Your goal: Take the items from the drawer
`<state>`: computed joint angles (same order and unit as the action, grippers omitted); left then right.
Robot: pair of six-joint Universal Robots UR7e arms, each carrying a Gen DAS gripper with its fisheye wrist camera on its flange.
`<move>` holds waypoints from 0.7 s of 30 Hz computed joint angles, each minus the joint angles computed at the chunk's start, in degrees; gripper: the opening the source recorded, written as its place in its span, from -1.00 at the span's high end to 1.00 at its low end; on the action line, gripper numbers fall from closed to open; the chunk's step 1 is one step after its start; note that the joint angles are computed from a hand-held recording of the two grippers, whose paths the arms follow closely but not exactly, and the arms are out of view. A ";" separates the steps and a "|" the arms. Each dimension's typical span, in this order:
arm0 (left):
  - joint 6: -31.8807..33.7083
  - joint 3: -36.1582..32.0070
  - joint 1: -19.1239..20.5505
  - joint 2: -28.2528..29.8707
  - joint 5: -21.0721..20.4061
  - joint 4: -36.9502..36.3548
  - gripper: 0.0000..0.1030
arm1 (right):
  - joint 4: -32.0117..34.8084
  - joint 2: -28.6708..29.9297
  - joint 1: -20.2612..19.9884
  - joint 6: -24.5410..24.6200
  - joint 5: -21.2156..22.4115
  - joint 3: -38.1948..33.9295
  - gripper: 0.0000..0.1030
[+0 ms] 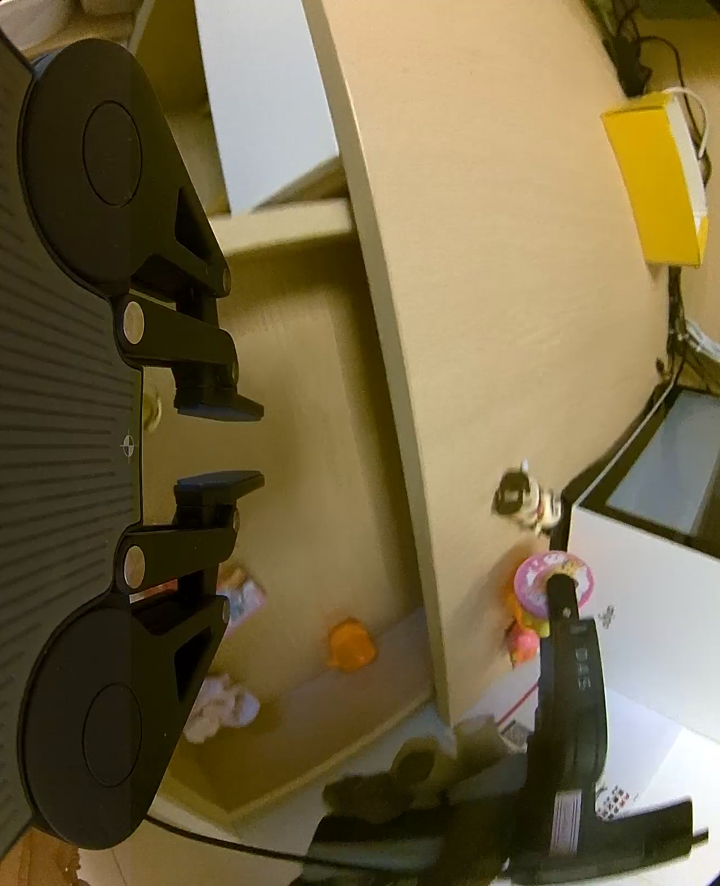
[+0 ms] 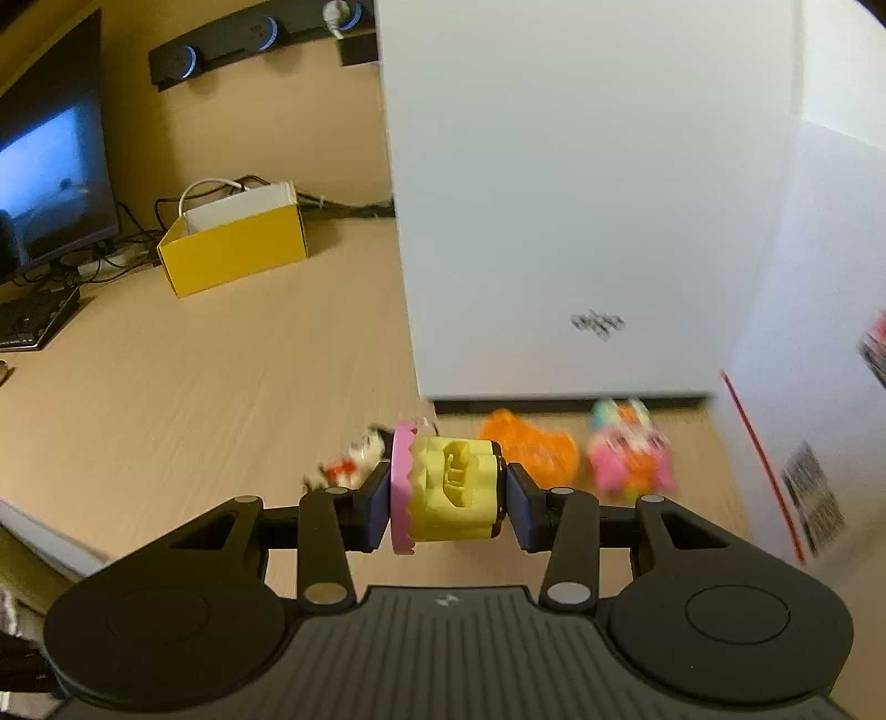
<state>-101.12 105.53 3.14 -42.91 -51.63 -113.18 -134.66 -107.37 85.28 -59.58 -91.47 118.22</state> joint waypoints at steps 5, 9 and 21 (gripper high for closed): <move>-3.18 0.18 -0.82 -0.75 -1.36 3.72 0.59 | -3.12 1.93 -0.76 0.46 0.27 1.77 0.16; -2.28 1.36 -0.78 -2.10 -2.26 2.37 0.59 | 6.42 0.16 -0.66 3.49 0.61 -2.32 -0.04; 19.40 -1.07 6.61 6.09 -13.74 -23.44 0.59 | 16.63 -6.85 -7.40 -4.08 -8.22 -6.48 -0.59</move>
